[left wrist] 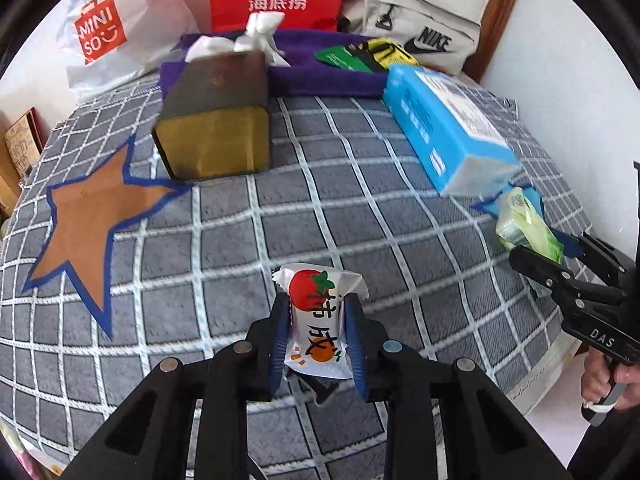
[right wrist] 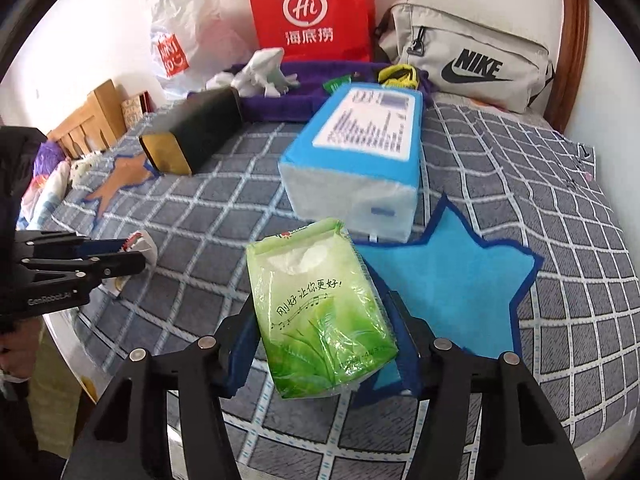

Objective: Organize soft objects
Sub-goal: 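Carry the snack packet and soap pack toward the purple towel with both tools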

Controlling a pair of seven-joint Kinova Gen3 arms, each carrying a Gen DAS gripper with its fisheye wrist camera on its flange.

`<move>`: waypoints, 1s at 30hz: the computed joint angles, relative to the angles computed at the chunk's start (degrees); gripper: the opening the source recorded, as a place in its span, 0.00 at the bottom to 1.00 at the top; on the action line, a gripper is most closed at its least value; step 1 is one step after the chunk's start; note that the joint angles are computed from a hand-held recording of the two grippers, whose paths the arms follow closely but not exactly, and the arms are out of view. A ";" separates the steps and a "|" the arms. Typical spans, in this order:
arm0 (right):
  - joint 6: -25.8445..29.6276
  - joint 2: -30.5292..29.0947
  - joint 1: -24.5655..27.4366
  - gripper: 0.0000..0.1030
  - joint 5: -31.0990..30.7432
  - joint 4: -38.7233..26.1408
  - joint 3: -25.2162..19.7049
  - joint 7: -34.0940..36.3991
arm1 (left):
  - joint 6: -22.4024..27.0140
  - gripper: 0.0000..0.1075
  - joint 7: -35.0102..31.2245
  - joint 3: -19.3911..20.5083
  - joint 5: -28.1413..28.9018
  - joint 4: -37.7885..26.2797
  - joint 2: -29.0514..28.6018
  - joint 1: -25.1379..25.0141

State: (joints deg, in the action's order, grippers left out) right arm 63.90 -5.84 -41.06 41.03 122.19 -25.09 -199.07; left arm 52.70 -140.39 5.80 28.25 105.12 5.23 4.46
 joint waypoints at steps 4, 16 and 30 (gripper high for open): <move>0.01 -1.01 0.81 0.57 0.63 -0.69 0.57 0.71 | 0.53 0.24 2.39 0.05 -0.27 -2.38 0.92 0.16; -1.80 -3.73 6.29 0.57 2.48 -3.39 1.59 6.87 | 3.02 0.24 6.52 0.52 2.43 -9.93 3.26 -1.23; -8.54 -4.17 15.39 0.57 4.20 -6.81 5.48 16.86 | 4.29 0.24 13.92 2.16 0.83 -20.23 7.67 0.20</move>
State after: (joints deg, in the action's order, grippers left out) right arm 55.37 -10.02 -25.67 45.23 115.38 -19.61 -182.21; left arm 56.98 -126.46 7.96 29.08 84.89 12.89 4.66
